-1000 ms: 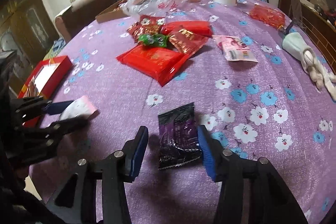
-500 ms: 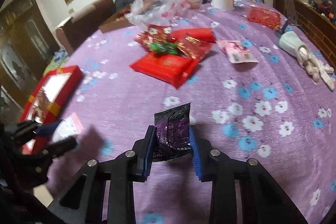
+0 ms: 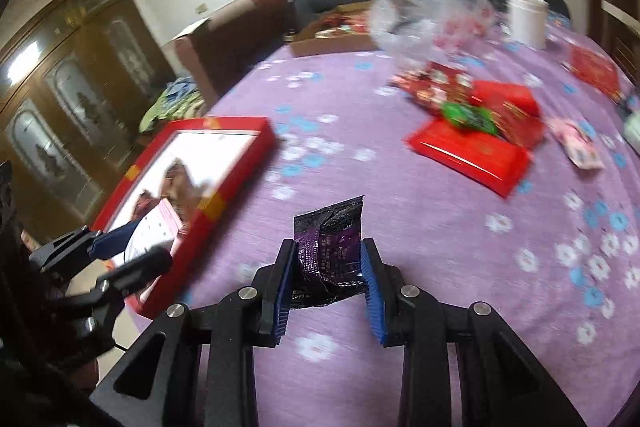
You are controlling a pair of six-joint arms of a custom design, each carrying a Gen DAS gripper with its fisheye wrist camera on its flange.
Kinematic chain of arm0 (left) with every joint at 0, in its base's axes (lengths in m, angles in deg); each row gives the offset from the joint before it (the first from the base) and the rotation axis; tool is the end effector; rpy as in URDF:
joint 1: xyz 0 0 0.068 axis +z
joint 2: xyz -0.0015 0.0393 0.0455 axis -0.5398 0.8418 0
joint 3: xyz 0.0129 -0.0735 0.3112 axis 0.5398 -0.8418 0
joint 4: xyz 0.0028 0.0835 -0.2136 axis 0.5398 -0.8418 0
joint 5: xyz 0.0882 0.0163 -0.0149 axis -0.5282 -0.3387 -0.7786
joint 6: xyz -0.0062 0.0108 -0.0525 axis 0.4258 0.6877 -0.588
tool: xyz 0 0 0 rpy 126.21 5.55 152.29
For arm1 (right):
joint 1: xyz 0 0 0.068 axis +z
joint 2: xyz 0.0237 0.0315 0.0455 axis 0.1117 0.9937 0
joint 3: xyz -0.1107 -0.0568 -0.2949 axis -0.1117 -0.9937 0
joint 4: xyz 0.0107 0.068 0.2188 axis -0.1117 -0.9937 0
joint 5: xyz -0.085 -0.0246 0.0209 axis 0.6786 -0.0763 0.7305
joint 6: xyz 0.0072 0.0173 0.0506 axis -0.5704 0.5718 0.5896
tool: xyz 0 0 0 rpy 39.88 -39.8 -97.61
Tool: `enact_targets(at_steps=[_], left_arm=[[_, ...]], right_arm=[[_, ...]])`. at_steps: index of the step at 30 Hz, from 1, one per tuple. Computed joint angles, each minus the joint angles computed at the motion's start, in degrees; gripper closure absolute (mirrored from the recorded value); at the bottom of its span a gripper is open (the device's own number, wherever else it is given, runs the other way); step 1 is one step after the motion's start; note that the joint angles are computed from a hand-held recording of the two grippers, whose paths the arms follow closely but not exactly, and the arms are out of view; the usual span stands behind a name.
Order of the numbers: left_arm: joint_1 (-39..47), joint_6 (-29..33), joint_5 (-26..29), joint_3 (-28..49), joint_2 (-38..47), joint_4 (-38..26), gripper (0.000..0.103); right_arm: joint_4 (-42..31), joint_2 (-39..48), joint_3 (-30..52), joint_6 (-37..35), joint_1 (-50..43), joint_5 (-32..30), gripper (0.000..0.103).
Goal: Organize snacks
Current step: 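Carry both packets over the white tray and open both grippers to release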
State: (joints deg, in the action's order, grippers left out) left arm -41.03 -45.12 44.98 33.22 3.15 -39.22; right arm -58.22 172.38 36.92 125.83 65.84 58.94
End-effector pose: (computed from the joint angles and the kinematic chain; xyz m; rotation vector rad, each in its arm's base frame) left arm 0.2230 -0.0478 0.1856 0.8066 2.2041 -0.3962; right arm 0.1636 0.2433 0.1734 0.2594 2.4082 0.3350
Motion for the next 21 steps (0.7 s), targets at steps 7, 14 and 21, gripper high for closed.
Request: enact_targets(at_steps=[7,14,21], left_arm=[[11.9,0.5,0.0,3.9,5.6,2.1,0.064],[16.2,-2.4,-5.0,10.6,13.4,2.9,0.064],[17.5,-4.6,-6.0,11.8,14.9,3.4,0.039]], right_arm=[[-2.7,7.7,15.2,-9.6,-1.3,-3.9,0.071],[-6.3,17.4,32.8,-16.0,-2.9,-8.9,0.070],[5.5,17.5,30.8,-16.7,-4.7,-11.0,0.051]])
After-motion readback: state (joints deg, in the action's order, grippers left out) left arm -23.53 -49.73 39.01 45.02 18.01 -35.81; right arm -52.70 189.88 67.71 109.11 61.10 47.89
